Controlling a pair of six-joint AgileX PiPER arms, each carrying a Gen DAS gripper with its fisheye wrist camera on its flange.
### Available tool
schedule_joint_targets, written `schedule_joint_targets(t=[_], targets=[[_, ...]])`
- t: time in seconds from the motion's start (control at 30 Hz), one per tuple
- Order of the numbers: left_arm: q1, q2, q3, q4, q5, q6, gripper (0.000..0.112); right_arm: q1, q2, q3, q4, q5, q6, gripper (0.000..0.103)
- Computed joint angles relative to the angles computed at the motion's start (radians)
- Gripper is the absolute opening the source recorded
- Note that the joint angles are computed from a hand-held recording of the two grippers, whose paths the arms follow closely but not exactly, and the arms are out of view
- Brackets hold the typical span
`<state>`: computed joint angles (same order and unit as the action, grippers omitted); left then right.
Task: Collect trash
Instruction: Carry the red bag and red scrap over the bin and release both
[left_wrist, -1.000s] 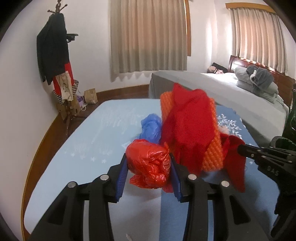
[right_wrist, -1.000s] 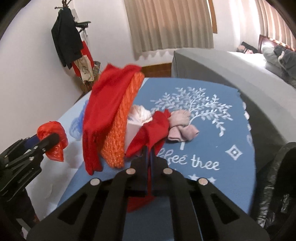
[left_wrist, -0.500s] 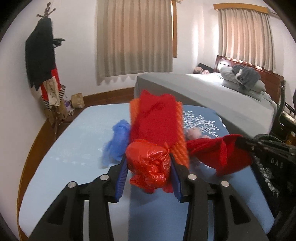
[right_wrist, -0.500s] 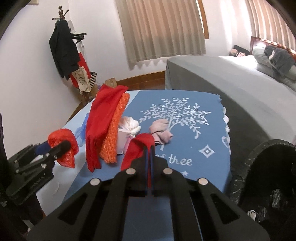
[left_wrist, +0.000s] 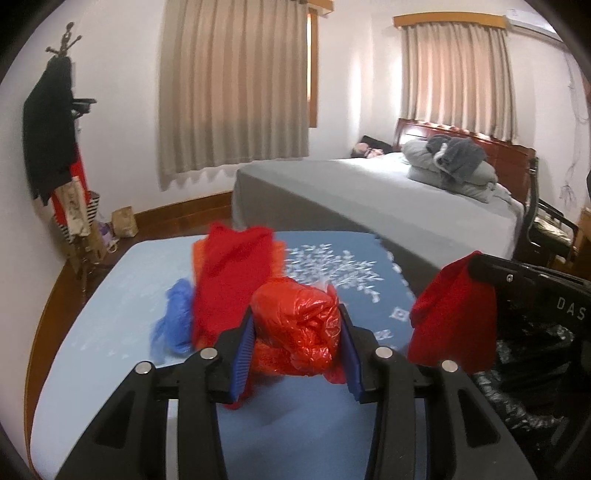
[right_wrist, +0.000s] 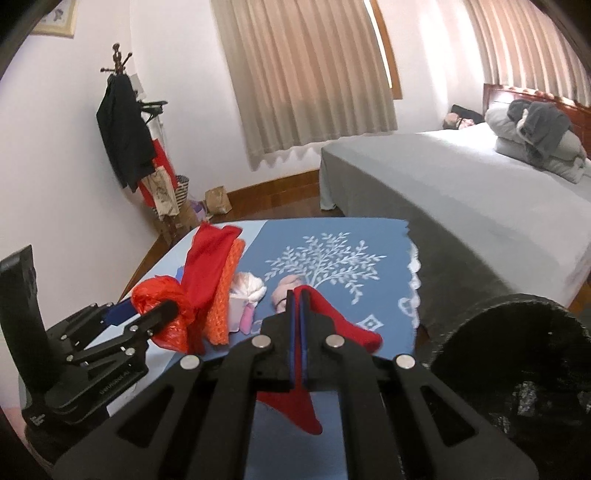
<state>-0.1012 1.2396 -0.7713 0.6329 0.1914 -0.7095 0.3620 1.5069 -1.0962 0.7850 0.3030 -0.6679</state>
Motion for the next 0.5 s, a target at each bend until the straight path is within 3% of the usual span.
schedule_joint_targets(t=[0.5], targets=[[-0.276, 0.131, -0.138, 0.234, 0.017, -0.274, 0.042, -0.268, -0.142, 0.114, 0.054, 0.033, -0.111, 0.002]])
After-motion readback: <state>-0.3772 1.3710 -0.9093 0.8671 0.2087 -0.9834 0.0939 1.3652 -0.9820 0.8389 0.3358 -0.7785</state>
